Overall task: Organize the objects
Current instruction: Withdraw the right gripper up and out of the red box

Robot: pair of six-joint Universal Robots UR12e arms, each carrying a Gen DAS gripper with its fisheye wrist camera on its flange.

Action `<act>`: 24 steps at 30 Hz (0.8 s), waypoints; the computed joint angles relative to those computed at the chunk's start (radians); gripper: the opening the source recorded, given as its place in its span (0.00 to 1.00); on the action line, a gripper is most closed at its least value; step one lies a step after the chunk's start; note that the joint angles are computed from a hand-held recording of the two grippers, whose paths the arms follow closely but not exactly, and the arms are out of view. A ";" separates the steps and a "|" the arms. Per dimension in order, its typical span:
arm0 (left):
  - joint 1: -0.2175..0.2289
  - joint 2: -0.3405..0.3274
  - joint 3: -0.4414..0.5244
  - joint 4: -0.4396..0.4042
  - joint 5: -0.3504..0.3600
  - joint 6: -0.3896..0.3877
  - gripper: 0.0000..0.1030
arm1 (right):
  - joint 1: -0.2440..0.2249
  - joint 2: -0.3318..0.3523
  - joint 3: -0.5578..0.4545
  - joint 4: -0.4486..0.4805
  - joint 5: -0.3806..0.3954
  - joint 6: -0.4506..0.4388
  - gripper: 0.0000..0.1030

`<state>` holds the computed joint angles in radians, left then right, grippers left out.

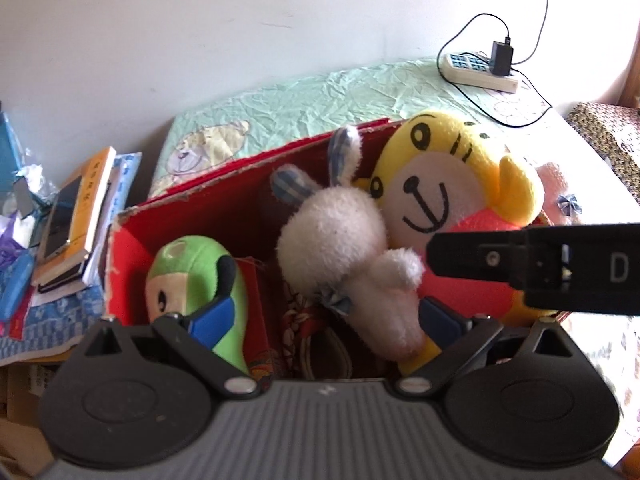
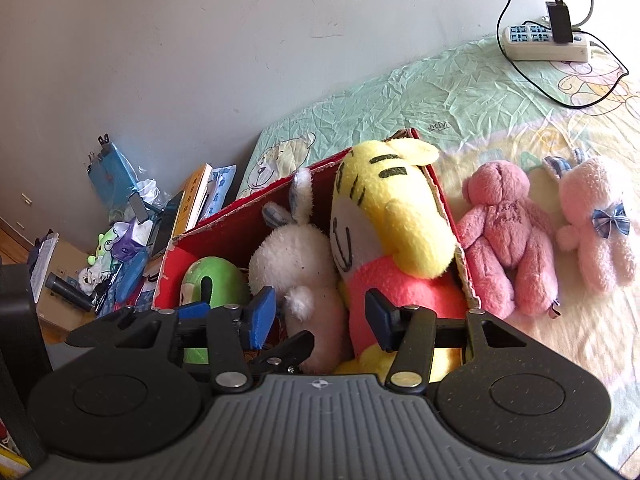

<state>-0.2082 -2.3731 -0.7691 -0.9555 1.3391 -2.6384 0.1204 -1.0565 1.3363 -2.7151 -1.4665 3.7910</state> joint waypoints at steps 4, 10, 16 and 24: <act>-0.008 0.021 -0.033 0.041 0.051 -0.030 0.96 | -0.006 -0.013 0.021 -0.028 0.021 -0.025 0.53; -0.025 0.051 -0.076 0.088 0.123 -0.117 0.97 | -0.024 -0.037 0.049 -0.034 0.094 -0.099 0.53; -0.054 0.085 -0.129 0.145 0.218 -0.184 0.97 | -0.043 -0.070 0.079 -0.027 0.137 -0.182 0.53; -0.087 0.126 -0.187 0.156 0.310 -0.269 0.97 | -0.078 -0.108 0.130 -0.034 0.212 -0.258 0.53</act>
